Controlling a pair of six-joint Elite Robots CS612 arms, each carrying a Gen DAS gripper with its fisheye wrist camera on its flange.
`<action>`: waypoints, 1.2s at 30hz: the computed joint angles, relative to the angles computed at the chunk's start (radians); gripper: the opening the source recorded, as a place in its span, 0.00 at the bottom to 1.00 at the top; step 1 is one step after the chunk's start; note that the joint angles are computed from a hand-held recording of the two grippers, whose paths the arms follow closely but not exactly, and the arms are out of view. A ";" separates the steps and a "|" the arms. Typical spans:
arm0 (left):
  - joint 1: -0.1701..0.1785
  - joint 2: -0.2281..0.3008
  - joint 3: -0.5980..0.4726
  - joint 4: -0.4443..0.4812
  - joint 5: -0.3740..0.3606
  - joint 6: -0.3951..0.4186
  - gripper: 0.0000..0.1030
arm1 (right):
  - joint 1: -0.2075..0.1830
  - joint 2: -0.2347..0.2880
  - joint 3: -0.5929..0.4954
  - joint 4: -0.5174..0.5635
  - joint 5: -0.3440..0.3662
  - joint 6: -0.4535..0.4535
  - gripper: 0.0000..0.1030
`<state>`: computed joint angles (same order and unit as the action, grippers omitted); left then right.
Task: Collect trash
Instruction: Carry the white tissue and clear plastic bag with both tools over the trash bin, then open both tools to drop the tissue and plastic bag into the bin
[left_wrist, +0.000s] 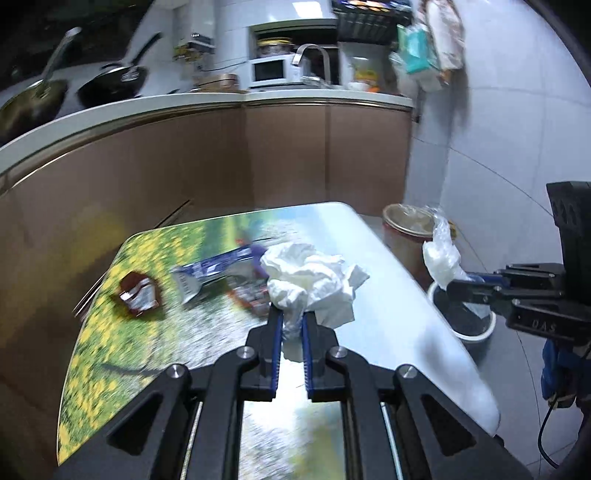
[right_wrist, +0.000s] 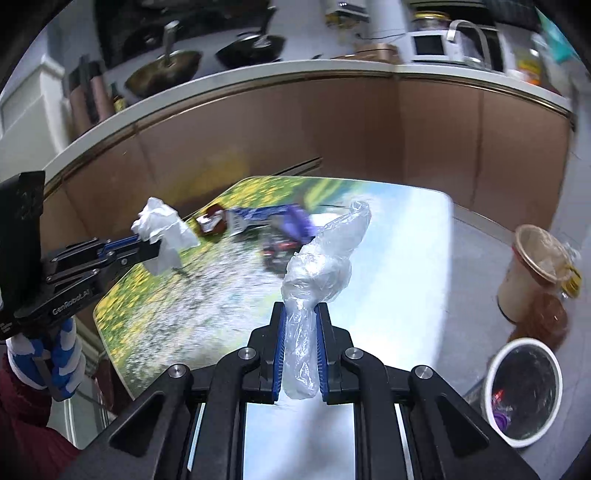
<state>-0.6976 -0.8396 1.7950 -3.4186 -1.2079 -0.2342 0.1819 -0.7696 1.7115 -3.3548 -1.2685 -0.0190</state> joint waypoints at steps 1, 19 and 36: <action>-0.005 0.005 -0.014 0.011 -0.007 0.013 0.08 | -0.011 -0.002 0.011 -0.015 -0.006 0.014 0.14; -0.079 0.251 -0.547 0.430 -0.301 0.213 0.09 | -0.197 0.023 0.127 -0.127 -0.167 0.246 0.14; -0.098 0.656 -1.303 0.950 -0.500 0.168 0.47 | -0.283 0.166 -0.036 0.064 -0.288 0.328 0.42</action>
